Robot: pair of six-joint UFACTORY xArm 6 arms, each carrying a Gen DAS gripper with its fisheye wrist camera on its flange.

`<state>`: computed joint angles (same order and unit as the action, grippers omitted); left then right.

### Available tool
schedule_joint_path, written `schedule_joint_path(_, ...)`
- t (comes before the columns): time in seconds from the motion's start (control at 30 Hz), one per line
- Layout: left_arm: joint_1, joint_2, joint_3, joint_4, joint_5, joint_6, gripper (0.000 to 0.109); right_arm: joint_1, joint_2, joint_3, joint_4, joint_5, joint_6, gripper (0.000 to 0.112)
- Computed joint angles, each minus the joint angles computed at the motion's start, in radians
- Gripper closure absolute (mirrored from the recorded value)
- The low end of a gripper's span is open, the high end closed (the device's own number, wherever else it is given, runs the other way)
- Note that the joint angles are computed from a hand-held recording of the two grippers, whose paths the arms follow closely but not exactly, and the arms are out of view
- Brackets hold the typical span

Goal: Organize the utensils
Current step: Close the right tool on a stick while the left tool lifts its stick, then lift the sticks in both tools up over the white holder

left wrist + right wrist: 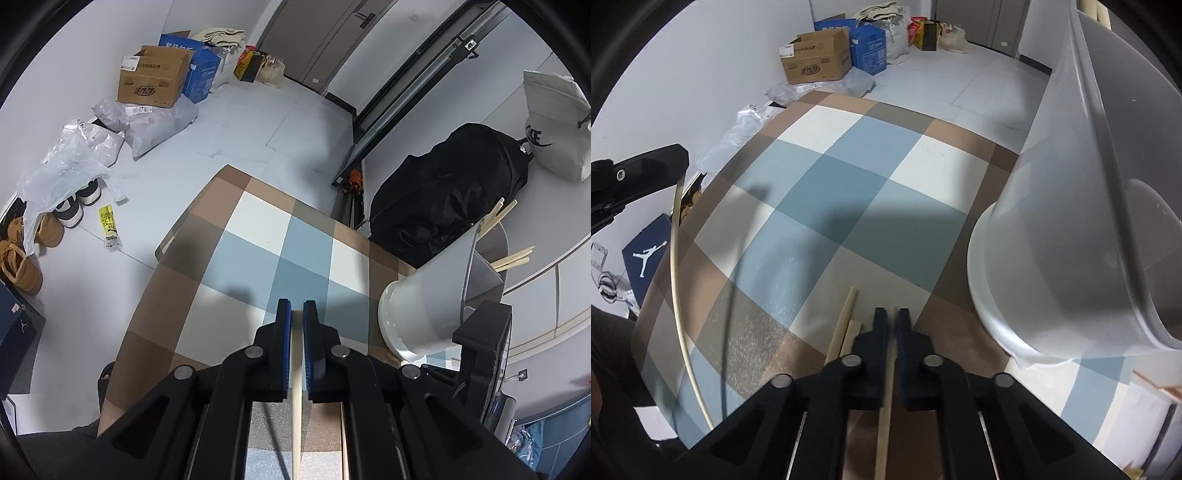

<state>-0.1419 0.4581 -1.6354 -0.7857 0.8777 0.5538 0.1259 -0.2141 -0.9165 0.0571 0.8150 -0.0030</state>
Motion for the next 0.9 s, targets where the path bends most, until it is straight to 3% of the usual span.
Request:
schedule_joint_path(0.33,-0.004,-0.041,0.045,-0.033,-0.031,0.06,0.107,0.006,-0.148,0.1,-0.007,-0.147,0.024,0.109)
schedule_joint_path(0.6,-0.016,-0.13,0.125,-0.126,-0.019,0.237,0.107,-0.026,-0.339,0.185,0.03,-0.279,0.025,0.109)
schedule_joint_path(0.9,-0.038,-0.203,0.171,-0.215,-0.02,0.361,0.107,-0.076,-0.472,0.242,0.073,-0.35,0.016,0.11)
